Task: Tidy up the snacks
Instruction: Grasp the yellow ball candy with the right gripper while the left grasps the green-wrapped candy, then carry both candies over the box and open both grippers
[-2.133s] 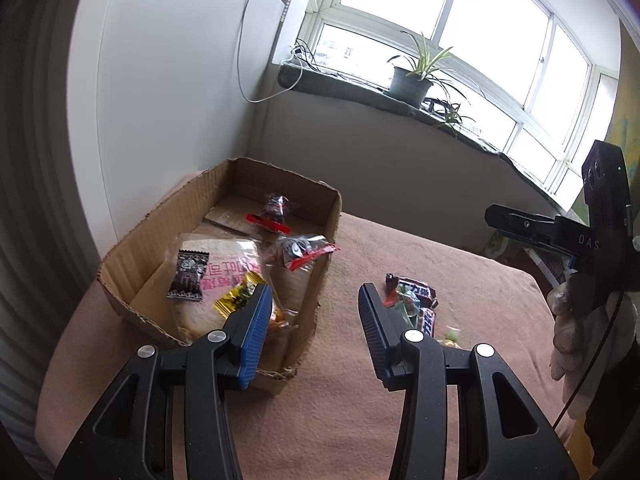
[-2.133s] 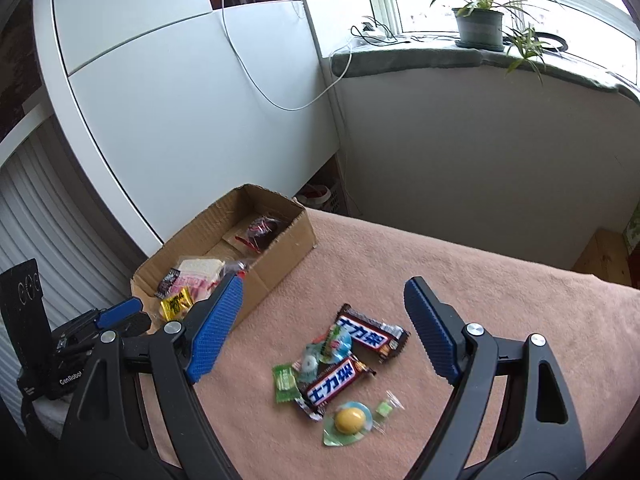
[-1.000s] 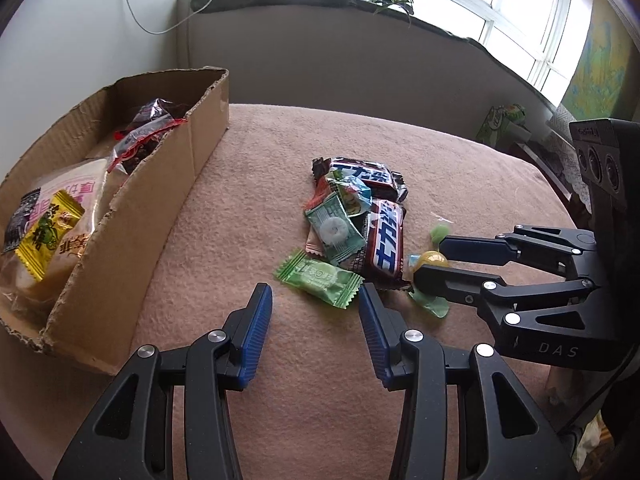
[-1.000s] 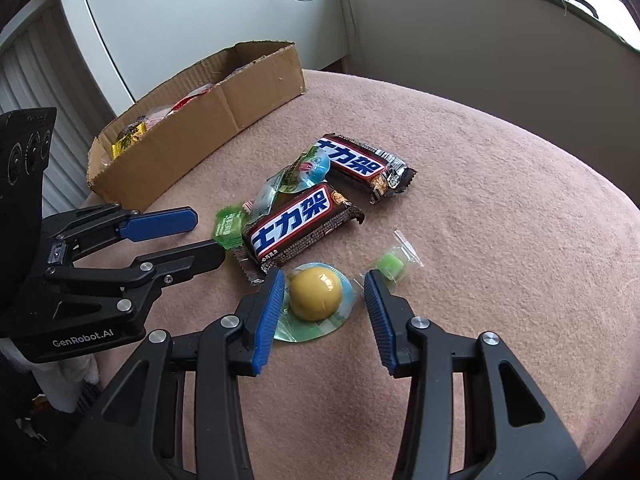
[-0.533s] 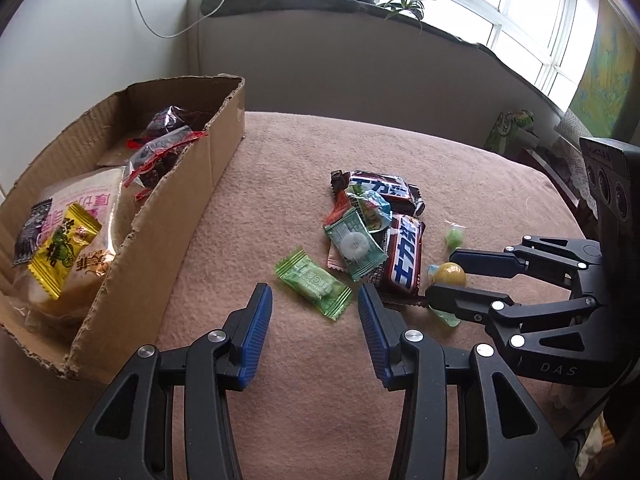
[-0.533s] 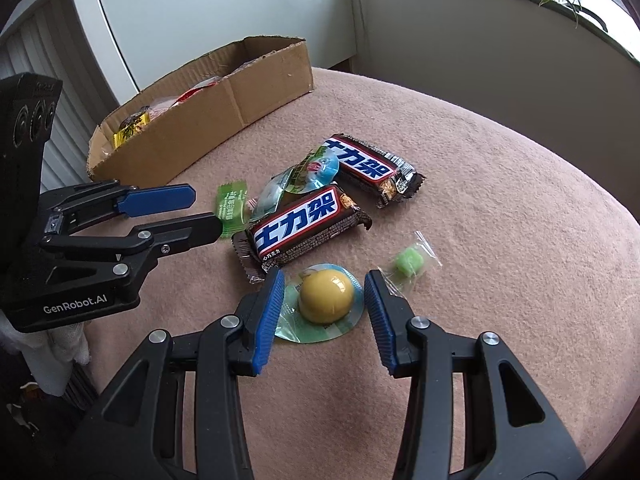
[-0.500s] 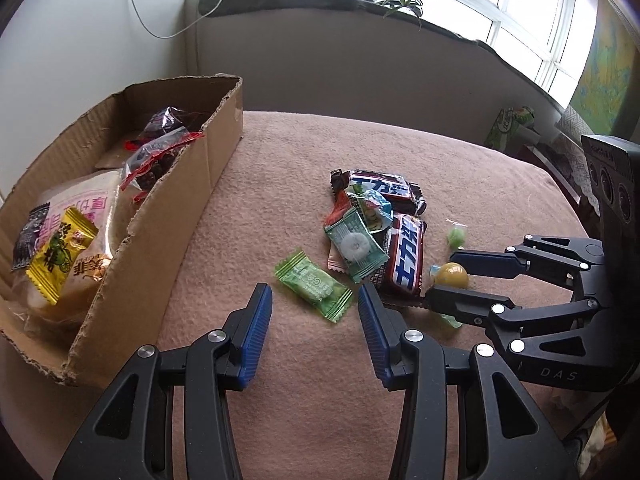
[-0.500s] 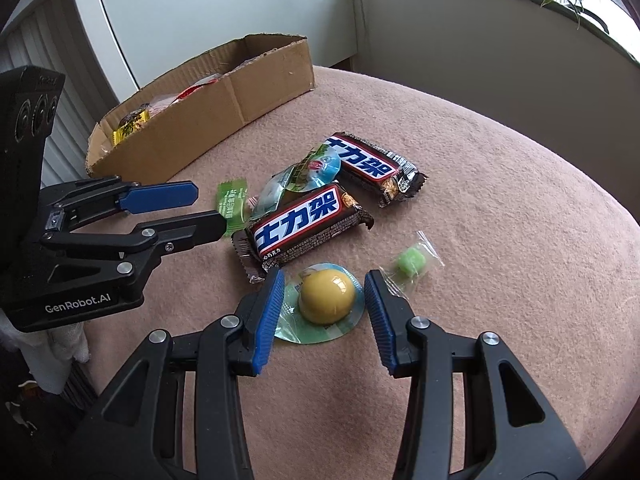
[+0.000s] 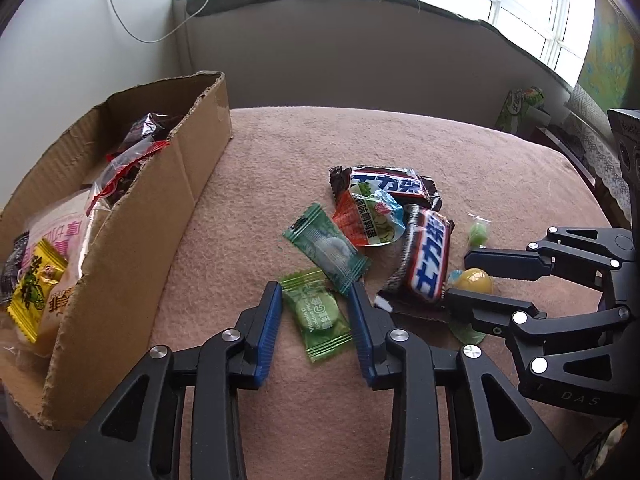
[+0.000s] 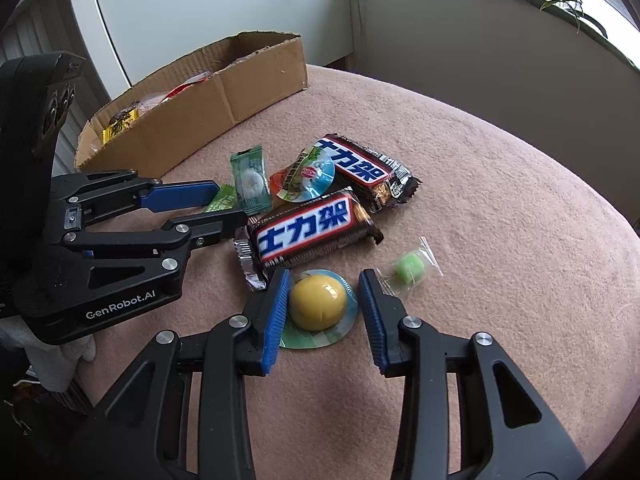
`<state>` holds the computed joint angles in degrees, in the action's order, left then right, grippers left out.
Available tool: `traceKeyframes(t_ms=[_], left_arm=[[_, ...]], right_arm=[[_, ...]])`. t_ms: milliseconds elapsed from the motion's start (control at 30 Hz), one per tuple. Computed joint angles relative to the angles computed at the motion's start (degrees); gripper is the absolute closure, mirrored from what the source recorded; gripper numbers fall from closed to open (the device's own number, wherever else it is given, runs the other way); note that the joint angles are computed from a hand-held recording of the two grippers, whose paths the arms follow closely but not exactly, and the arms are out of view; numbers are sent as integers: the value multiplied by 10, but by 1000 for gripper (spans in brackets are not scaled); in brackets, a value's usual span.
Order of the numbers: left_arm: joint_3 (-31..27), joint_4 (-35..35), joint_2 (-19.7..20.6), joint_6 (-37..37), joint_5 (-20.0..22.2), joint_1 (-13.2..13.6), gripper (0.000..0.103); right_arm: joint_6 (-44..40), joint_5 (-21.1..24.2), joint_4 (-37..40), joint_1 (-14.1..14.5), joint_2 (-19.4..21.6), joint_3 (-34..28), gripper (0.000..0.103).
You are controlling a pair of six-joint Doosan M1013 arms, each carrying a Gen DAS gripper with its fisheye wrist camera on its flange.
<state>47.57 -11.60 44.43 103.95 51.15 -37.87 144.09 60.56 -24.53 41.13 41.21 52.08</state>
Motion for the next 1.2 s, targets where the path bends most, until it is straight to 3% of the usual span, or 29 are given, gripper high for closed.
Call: traceKeyframes(t_ms=[200,500,900,1200], left_arm=[[9,-3,-5,14,-2,2,83],[32,-29,-20,19,-11,7,84],[73,-77,-54,41,-53,20,84],[84,-106,-71,59,-88,32,84]], right_arm=[[-10,14,-5,3,7,-12,69],[18,-7,-10,8,-10,14,71],[72,-23,-42,17,-34,43,71],[69,-14,-81,19,-31,4,71]])
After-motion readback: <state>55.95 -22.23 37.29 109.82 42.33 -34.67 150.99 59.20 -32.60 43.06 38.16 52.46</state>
